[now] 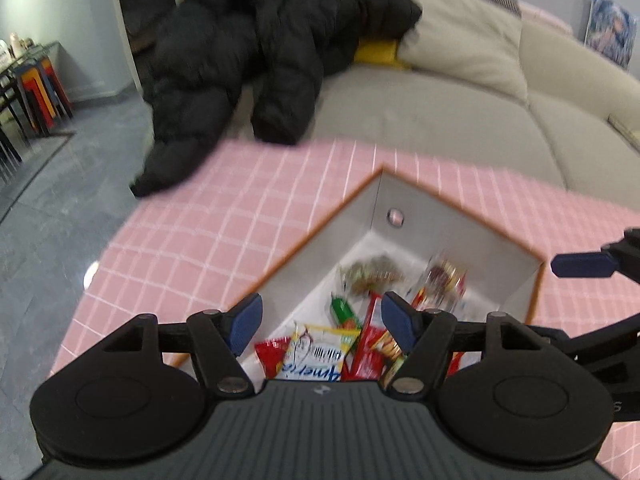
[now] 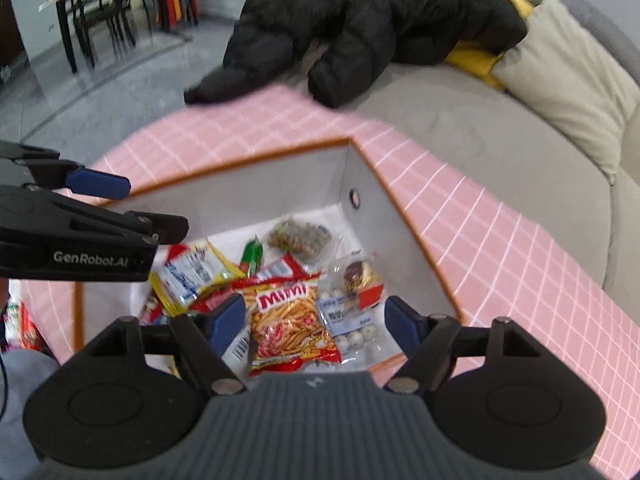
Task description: Organize snacks
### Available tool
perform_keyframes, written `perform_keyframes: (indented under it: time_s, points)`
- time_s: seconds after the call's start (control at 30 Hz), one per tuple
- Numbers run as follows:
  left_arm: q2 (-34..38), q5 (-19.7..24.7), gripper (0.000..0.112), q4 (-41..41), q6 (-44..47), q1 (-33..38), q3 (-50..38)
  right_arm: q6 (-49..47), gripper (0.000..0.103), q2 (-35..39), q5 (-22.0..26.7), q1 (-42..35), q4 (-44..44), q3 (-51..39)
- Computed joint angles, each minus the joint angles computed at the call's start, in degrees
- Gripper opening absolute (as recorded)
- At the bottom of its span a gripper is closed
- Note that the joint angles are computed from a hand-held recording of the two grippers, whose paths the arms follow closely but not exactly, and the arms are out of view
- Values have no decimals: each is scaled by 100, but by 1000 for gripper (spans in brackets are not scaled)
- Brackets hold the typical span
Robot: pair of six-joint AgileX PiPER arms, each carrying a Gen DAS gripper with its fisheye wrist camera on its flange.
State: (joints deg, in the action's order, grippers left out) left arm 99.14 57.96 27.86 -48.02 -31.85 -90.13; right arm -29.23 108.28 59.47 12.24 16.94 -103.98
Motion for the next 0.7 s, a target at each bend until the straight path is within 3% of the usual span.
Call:
perform_keyframes:
  time_s: [0.3,0.43,0.6,0.7]
  points:
    - [-766,398,80,1696,-1211,-1217,66,-78,88,-1588,-653,-684,816,1246]
    - [-975,674,80,2529,-1822,-1923,267,-295,90,-2455,-1201,-1056,1232,2192]
    - [-1112,863,80,2856,-2392,-2496,498,-781,94,-3459,-1604,-1548,1759,3232]
    - [-1112,1112,80,3092,-2667,-2895,653,-1253,96,-3943,-1580,-1989,2310,3736]
